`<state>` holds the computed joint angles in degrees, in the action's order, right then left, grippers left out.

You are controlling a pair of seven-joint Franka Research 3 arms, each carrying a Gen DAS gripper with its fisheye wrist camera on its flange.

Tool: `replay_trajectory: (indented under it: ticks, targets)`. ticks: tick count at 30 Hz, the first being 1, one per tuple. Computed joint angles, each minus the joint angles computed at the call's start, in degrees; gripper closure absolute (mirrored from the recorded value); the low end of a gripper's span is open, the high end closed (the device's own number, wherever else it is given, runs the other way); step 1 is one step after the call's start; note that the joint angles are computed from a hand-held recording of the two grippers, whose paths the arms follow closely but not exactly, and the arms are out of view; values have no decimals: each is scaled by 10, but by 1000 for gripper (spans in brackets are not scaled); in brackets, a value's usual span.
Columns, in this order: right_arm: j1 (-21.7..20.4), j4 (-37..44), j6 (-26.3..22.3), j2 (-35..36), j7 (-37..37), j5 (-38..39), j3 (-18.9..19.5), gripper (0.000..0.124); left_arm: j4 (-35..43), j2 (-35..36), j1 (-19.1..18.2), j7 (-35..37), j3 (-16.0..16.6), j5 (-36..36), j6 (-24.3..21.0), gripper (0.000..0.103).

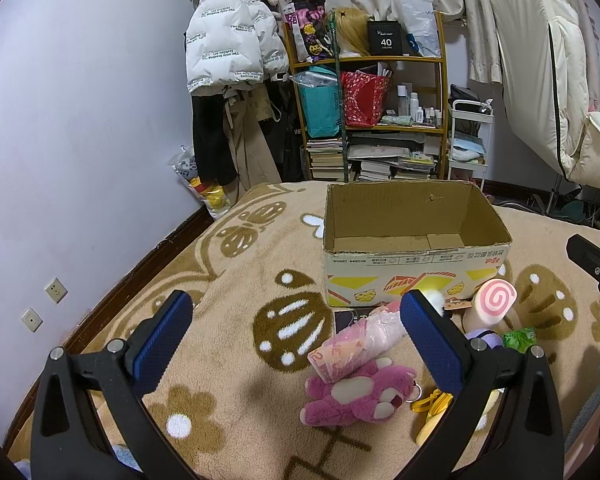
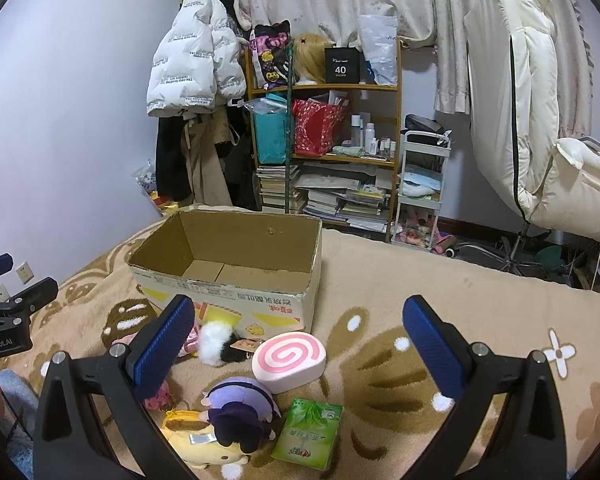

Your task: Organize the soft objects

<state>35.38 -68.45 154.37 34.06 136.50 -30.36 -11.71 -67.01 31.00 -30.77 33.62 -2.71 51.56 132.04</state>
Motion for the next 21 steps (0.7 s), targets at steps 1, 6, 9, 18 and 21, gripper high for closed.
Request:
replay_trajectory:
  ticks: [1,6,9,18,21]
  targets:
    - [0,2,-1,1,0,1,0,21,0,0,0,1,0,0,0,1]
    - [0,-1,1,0,-2,1,0,21,1,1,0,1,0,-1,-1,1]
    - [0,-2,2,0,-1,1,-1,21,0,0,0,1,0,0,0,1]
    - [1,-3,3,0,-1,1,-2,21,2,1,-1,2,0,-1,-3,1]
    - [0,-2,3,0,-1,2,-1,21,2,1,-1,3,0,-1,-2,1]
